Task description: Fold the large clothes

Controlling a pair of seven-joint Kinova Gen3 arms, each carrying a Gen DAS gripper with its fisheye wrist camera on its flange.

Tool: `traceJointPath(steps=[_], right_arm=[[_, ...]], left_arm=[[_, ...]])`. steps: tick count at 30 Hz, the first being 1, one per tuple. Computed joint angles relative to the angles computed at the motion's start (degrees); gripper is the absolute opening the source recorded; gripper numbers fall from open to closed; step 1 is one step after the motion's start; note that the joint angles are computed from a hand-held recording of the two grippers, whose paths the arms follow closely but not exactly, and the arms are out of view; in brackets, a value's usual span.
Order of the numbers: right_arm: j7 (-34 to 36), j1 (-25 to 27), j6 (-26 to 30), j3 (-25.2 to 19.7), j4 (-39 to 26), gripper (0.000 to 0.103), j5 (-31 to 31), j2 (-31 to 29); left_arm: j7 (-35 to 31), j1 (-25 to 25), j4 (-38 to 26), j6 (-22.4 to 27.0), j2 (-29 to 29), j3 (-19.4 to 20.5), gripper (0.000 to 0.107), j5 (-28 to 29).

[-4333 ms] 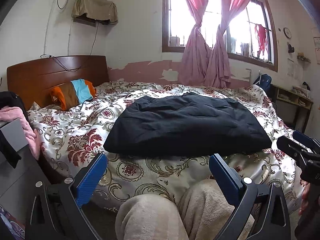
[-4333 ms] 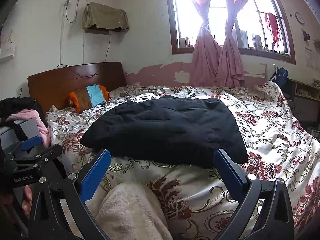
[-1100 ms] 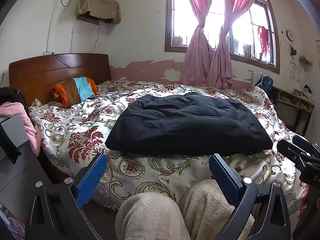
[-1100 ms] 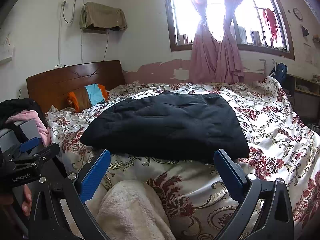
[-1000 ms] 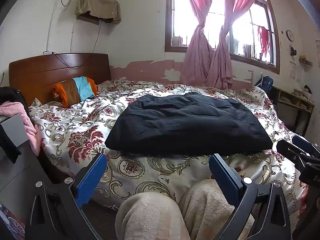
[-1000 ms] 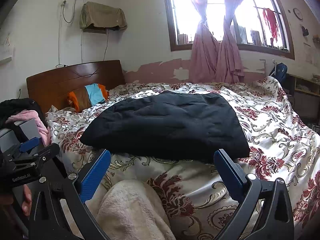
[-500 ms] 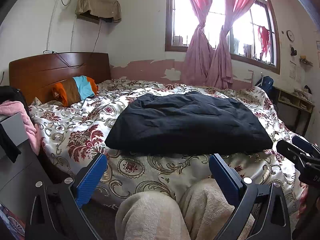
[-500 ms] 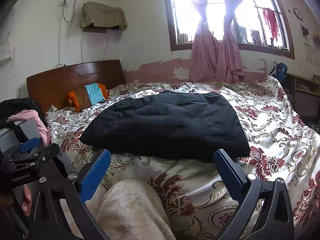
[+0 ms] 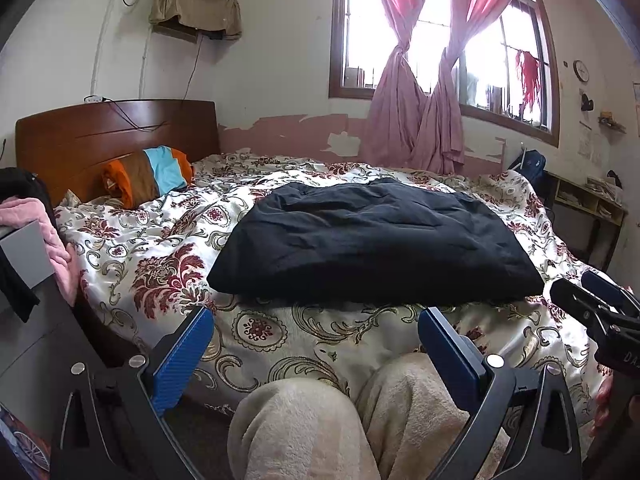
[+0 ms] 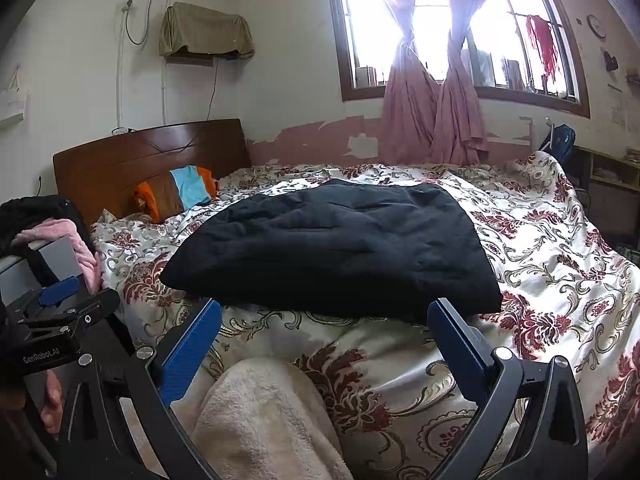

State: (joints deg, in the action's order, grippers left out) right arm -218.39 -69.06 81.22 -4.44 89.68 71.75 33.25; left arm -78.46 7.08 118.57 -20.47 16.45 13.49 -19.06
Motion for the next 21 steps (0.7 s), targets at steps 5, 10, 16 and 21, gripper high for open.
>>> traceJointPath(steps=[5,10,16,21], right_arm=[[-0.15,0.03,-0.27,0.01,-0.04,0.101,0.02,0.26],[-0.86,0.34,-1.20,-0.02,0.67,0.101,0.03,0.23],[-1.25,0.60,-1.61,-0.10,1.31,0.101,0.05,-0.12],[-1.05,0.88,-1.97,-0.16,1.15,0.101,-0.04,-0.06]], left_arm=[[-2.03,2.54,0.03,0.44,-0.26,-1.86,0.103,3.29],[-0.44,1.05,-0.40,1.89,-0.13,0.05,0.103,2.65],[-1.88,2.40,-0.42,1.90,-0.03,-1.15,0.103,4.72],[-3.85,3.82,-0.36,1.75,-0.04,-2.23,0.103,6.64]])
